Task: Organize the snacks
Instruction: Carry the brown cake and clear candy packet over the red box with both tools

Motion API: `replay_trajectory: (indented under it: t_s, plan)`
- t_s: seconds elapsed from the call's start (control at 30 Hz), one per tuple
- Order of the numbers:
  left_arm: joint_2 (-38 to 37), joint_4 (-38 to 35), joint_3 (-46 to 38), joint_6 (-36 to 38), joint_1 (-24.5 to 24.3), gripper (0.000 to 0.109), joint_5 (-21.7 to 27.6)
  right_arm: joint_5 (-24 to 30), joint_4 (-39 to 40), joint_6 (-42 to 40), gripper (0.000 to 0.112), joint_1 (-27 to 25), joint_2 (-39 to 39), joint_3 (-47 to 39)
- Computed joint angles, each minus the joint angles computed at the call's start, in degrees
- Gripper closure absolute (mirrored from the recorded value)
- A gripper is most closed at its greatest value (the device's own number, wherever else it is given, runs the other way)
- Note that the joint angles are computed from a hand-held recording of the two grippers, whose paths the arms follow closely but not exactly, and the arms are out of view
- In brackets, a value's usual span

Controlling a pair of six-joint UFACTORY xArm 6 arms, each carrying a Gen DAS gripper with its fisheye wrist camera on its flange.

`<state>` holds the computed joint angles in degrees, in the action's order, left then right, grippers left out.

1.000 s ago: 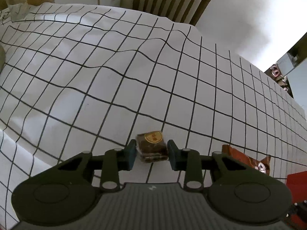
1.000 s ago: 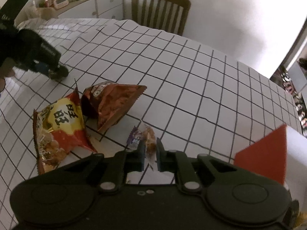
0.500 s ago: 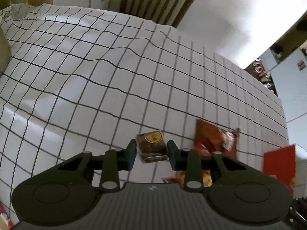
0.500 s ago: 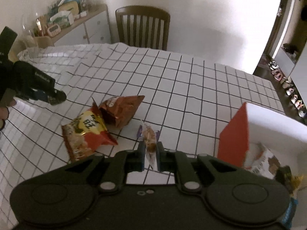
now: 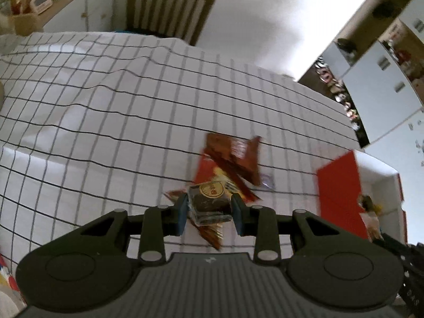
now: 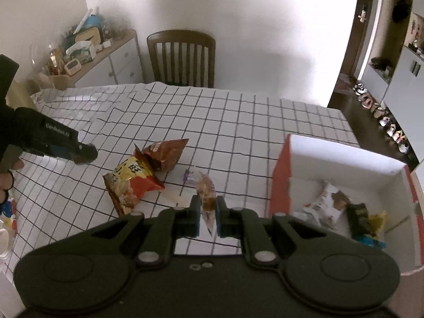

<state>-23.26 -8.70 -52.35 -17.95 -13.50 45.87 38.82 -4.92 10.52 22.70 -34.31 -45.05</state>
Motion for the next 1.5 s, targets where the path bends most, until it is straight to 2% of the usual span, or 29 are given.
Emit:
replay_trajectory:
  t_s: [0.2,0.37,0.63,0.83,1.1,1.5]
  plan:
    - [-2.1,4.6,-0.7,-6.3,-6.9,0.075,0.2,1.6,4.0,-5.0,0.102,-3.7,-5.4,2.0]
    - [-0.2,7.5,-4.0,-11.4,-13.4,0.075,0.6,3.5,9.5,-12.4,0.102,-8.2,-9.4,3.2]
    - [6.9,10.7,-10.7,-18.3,-22.8,0.075,0.1,6.5,20.1,-27.1,0.102,-20.0,-12.3,3.7]
    - [14.4,12.8,-17.4,-21.3,-28.0,0.075,0.5,8.6,26.9,-36.8,0.102,-29.2,-11.8,3.8]
    - [25.7,13.1,-27.6,-22.0,-32.6,0.075,1.6,9.5,32.3,-46.7,0.102,-39.0,-7.8,3.1]
    - [42.3,11.8,-43.5,-21.0,-34.4,0.075,5.9,5.0,30.9,-49.3,0.102,-43.2,1.0,2.6]
